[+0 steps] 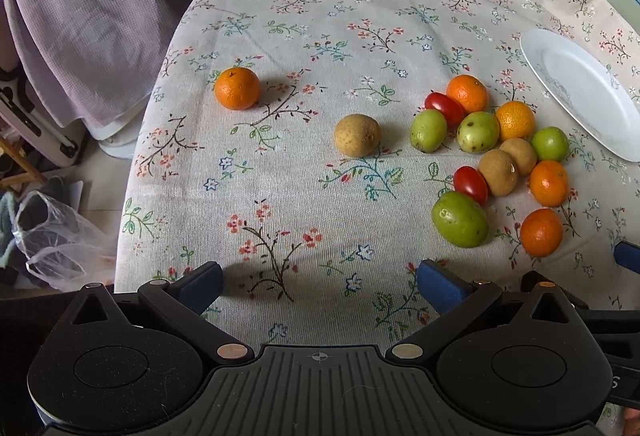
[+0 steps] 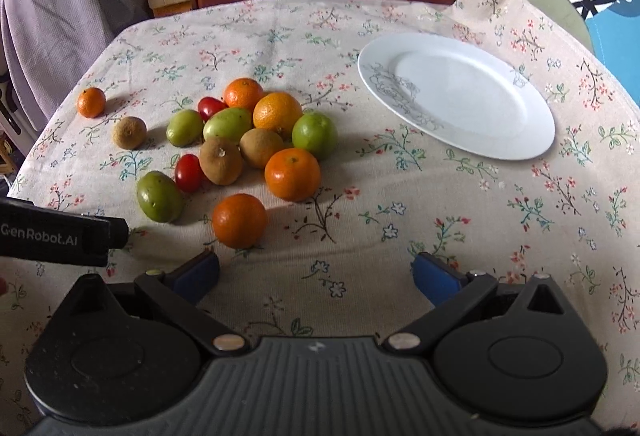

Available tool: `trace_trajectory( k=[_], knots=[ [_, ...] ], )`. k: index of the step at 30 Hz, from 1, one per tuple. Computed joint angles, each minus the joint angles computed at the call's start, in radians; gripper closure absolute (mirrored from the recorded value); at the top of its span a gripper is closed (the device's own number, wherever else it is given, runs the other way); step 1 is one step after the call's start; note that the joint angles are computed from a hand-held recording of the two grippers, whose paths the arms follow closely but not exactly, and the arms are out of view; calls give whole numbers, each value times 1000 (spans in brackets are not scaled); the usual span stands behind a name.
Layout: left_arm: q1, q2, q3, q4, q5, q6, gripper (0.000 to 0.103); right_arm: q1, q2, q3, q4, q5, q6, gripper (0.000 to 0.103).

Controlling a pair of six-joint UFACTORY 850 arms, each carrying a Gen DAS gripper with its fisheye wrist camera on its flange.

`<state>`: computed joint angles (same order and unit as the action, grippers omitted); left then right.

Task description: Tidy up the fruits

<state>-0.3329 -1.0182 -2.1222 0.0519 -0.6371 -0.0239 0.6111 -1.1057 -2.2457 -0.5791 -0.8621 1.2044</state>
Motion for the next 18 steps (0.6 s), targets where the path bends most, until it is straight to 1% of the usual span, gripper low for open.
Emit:
trace_trajectory(
  k=[2, 7, 10, 11, 14, 18],
  knots=[
    [2, 3, 2, -1, -18, -12, 0, -6, -4, -20, 59, -21, -47, 1],
    [0, 18, 28, 17, -8, -19, 0, -11, -50, -120, 149, -119, -92, 1],
    [-1, 6, 5, 23, -29, -40, 0, -16, -75, -169, 175, -152, -105, 1],
    [-3, 8, 12, 35, -16, -58, 0, -16, -87, -192, 179, -165, -106, 1],
    [-7, 13, 27, 54, 22, -89, 0, -14, -97, -208, 175, -178, -98, 0],
    [-7, 27, 55, 62, 52, -97, 0, -9, -86, -184, 150, -164, -72, 0]
  ],
)
